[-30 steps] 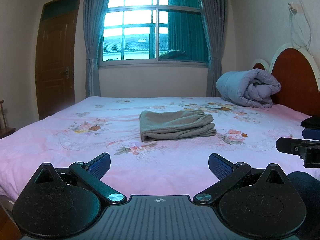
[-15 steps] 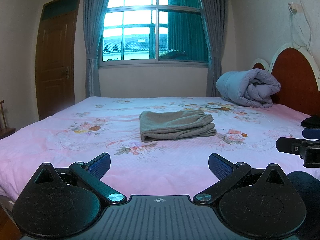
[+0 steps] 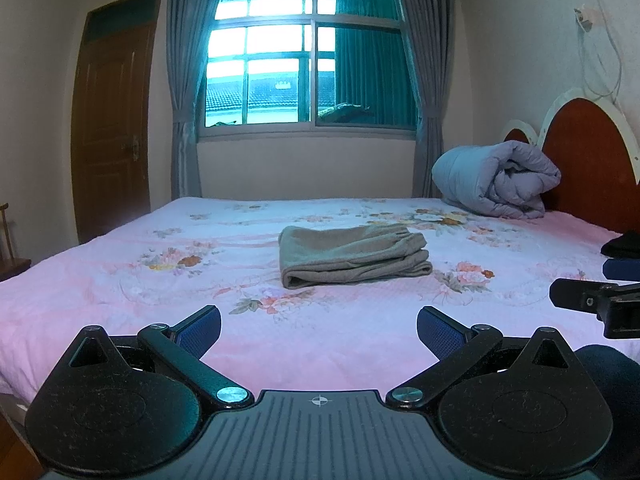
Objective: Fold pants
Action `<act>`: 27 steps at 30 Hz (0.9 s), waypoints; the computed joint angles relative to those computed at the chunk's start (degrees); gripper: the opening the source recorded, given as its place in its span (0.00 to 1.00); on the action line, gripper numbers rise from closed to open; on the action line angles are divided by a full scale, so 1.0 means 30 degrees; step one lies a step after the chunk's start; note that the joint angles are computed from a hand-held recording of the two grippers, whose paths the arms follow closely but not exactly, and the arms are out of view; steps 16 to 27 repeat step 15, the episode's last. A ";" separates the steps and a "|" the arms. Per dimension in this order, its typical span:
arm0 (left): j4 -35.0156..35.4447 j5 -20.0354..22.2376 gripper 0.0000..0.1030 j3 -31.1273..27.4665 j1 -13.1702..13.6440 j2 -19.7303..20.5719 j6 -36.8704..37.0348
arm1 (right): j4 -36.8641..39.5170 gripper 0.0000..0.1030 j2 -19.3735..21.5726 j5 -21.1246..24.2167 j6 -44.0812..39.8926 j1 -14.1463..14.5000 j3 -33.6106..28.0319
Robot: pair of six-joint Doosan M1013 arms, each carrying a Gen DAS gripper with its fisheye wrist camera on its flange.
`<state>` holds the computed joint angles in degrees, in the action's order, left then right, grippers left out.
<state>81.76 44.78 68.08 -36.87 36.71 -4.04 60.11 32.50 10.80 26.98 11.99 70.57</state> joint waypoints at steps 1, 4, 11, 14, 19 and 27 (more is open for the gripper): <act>0.0236 0.0079 1.00 0.0060 -0.0012 -0.0018 -0.0228 | 0.0000 0.95 0.0000 0.0000 0.0000 0.0000 0.0000; 0.1172 -0.0067 1.00 0.0417 -0.0052 -0.0164 -0.0990 | 0.0045 0.95 -0.0007 -0.0004 -0.0062 -0.0002 0.0013; 0.1758 -0.0273 1.00 0.0623 -0.0083 -0.0297 -0.1243 | -0.0034 0.95 0.0003 0.0012 0.0019 -0.0006 -0.0008; 0.1561 -0.0121 1.00 0.0546 -0.0085 -0.0271 -0.1162 | 0.0005 0.95 -0.0001 0.0017 -0.0014 -0.0010 -0.0002; 0.1562 -0.0029 1.00 0.0598 -0.0107 -0.0290 -0.1228 | -0.0018 0.95 0.0003 0.0010 0.0003 -0.0006 -0.0008; 0.1562 -0.0029 1.00 0.0598 -0.0107 -0.0290 -0.1228 | -0.0018 0.95 0.0003 0.0010 0.0003 -0.0006 -0.0008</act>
